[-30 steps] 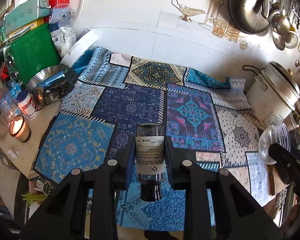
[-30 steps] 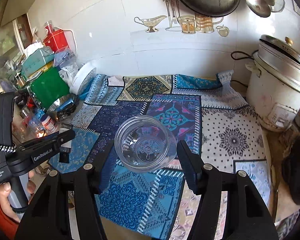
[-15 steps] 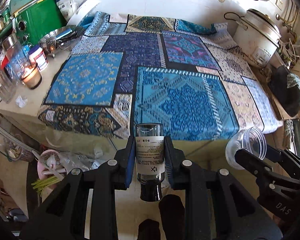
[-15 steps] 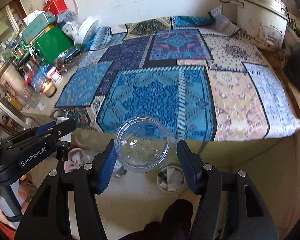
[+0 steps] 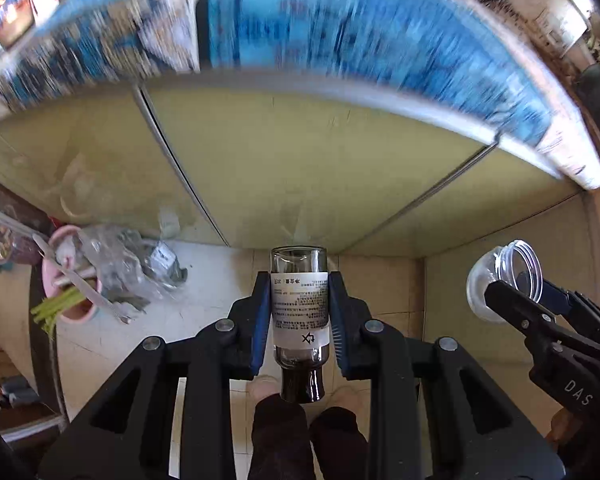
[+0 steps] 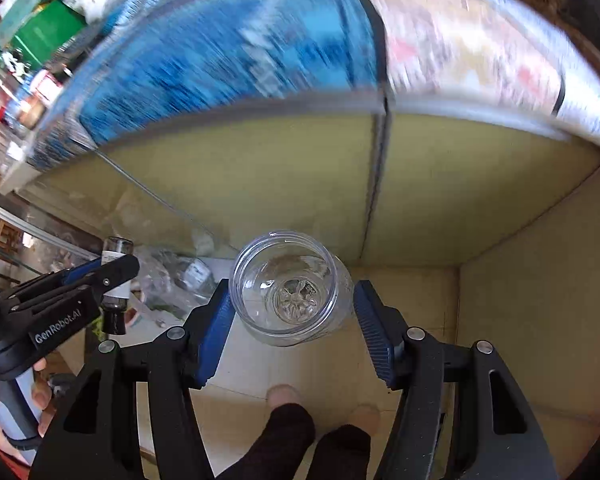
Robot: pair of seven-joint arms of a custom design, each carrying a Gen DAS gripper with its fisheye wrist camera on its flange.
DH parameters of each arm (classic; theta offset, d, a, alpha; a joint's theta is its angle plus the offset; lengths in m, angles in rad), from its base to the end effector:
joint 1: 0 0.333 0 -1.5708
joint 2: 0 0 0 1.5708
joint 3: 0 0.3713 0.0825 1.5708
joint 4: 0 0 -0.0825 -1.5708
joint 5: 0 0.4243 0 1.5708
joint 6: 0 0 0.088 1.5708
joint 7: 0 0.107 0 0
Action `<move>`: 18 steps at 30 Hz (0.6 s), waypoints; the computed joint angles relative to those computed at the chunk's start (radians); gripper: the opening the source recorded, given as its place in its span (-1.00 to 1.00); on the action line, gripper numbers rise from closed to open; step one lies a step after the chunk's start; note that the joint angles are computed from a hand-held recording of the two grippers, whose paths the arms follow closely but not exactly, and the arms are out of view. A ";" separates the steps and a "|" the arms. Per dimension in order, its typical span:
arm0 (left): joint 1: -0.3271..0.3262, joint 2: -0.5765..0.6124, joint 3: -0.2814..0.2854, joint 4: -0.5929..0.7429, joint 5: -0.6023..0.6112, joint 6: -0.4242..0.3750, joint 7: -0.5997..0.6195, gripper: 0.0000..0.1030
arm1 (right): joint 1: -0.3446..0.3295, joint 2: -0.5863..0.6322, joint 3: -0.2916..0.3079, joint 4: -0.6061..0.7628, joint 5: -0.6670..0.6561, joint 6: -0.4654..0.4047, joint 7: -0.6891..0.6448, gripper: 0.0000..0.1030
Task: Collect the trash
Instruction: 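Carry the brown bottle and clear jar down over the floor bin with both tools, then open both tools to drop the brown bottle and clear jar into the bin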
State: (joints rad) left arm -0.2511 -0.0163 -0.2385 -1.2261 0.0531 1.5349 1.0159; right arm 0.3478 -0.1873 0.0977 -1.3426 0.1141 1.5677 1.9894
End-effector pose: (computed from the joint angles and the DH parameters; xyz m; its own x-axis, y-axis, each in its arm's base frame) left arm 0.4978 -0.2609 0.8593 0.0558 -0.9909 0.1226 -0.9498 -0.0906 -0.2993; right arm 0.4334 0.2309 0.8971 0.0932 -0.9660 -0.2413 -0.9438 -0.0085 -0.3304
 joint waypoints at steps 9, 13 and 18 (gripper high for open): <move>0.035 -0.109 0.008 -0.594 -0.105 0.458 -0.034 -0.48 | -0.006 -0.153 -0.037 -0.598 0.061 0.322 -0.072 0.11; 0.044 -0.074 0.015 -0.770 -0.167 0.640 -0.008 -0.48 | 0.006 -0.136 -0.043 -0.768 0.097 0.495 -0.100 0.11; 0.046 0.000 0.025 -0.900 -0.274 0.827 0.043 -0.48 | 0.024 -0.072 -0.050 -0.879 0.138 0.692 -0.169 0.11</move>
State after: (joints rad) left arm -0.2049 -0.0166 -0.2134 -2.1263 -0.2204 2.3619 1.0589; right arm 0.3722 -0.2597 0.0474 -2.2216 0.2526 2.2600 1.8202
